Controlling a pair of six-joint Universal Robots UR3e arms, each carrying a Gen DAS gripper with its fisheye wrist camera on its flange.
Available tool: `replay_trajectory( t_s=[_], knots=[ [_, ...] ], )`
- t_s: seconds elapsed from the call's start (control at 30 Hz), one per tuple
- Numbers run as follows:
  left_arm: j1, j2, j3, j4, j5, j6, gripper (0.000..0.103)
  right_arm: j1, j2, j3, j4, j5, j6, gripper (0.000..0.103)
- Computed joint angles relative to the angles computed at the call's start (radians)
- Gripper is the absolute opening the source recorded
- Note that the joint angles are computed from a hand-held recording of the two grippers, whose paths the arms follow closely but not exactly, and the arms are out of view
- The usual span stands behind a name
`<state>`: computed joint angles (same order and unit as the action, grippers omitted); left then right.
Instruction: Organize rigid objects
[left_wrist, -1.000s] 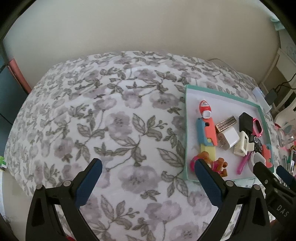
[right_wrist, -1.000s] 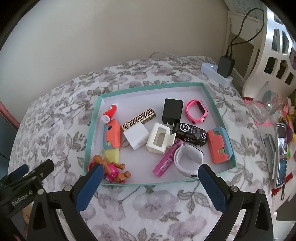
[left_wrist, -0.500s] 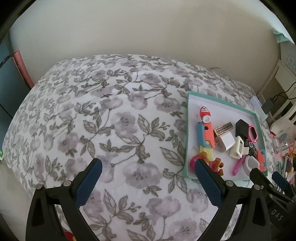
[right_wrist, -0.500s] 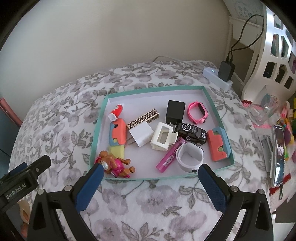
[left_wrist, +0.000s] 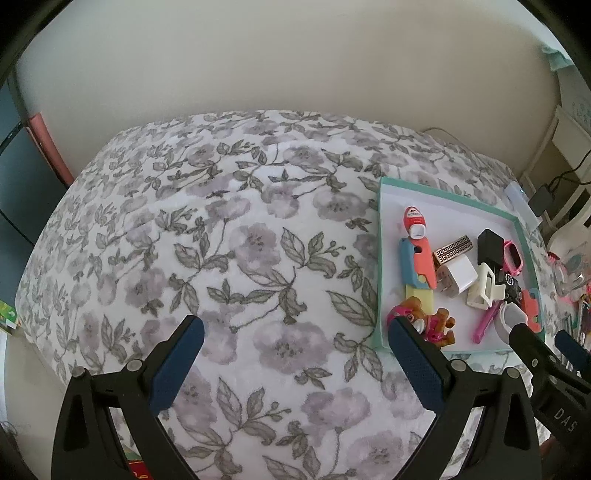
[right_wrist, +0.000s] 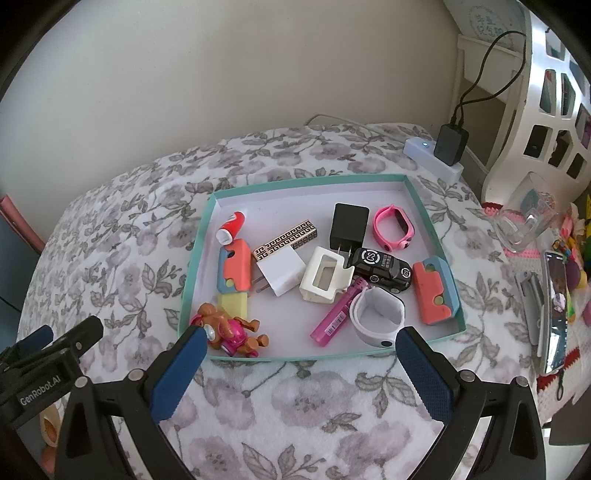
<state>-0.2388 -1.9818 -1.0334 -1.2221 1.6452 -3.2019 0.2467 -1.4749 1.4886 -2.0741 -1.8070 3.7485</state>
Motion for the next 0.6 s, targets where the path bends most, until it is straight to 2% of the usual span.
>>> replay_trajectory(
  t_s=[0.6],
  knots=[
    [0.005,-0.007,0.005,-0.016,0.005,-0.005,0.100,-0.003,0.002,0.003,0.001,-0.007,-0.006,0.103]
  ],
)
